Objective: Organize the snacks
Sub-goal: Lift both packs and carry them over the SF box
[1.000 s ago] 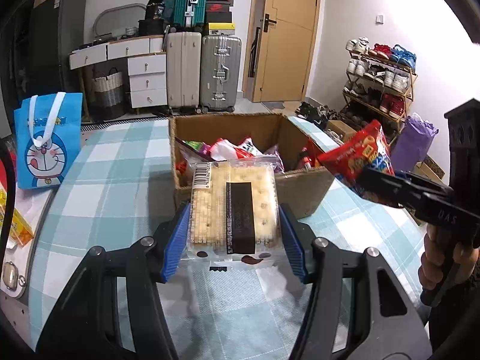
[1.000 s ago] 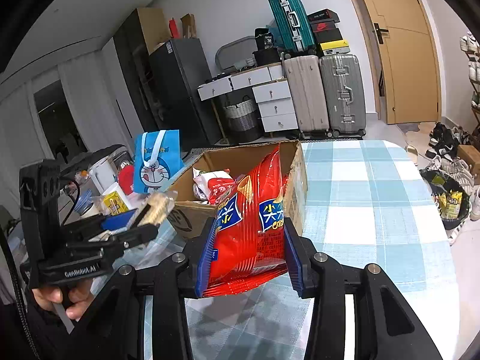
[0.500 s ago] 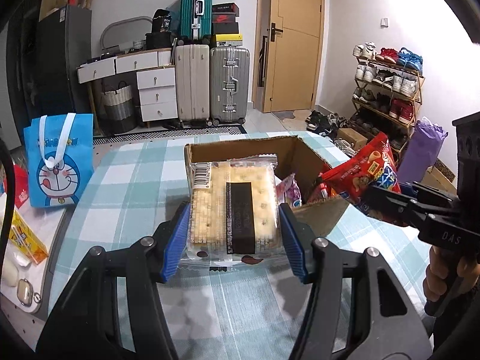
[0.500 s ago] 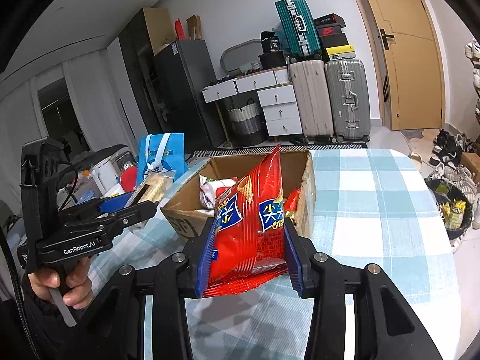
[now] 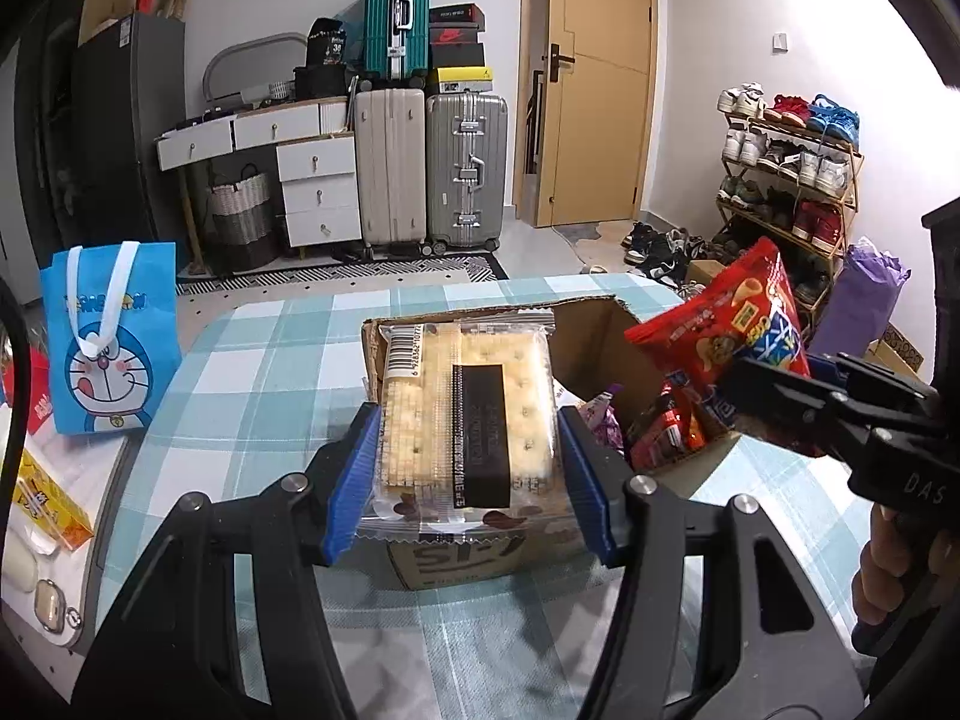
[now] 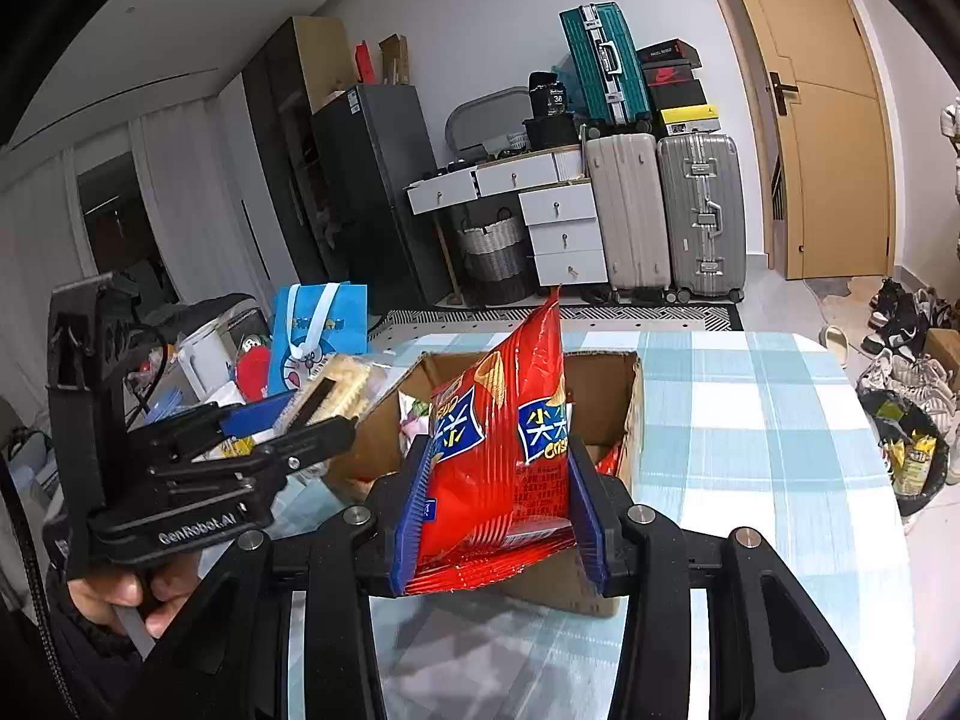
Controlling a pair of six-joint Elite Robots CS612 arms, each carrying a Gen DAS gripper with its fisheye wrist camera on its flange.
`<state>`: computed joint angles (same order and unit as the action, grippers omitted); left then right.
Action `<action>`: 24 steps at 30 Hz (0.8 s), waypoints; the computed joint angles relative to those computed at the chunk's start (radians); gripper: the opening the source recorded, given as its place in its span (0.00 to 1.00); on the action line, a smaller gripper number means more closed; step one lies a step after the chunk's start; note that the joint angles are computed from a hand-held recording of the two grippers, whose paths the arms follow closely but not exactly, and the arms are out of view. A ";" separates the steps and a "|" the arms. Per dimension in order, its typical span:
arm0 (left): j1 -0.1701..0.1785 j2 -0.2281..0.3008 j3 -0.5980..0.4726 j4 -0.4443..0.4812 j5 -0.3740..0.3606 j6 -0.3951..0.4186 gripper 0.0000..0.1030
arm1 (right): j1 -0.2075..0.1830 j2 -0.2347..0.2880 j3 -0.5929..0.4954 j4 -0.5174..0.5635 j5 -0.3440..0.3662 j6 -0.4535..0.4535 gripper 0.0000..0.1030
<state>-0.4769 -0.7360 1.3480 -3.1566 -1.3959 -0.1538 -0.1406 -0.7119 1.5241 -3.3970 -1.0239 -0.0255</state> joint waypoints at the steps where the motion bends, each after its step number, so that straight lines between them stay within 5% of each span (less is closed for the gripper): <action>1: 0.000 0.005 -0.009 0.007 0.000 -0.003 0.54 | 0.001 0.002 -0.006 0.004 -0.003 0.000 0.41; 24: 0.015 0.118 -0.178 0.097 0.005 0.014 0.54 | 0.016 0.069 -0.140 0.099 -0.047 -0.007 0.41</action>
<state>-0.4616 -0.6179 1.1699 -3.0596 -1.3913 -0.1400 -0.1246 -0.6434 1.3845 -3.2982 -1.0709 -0.0322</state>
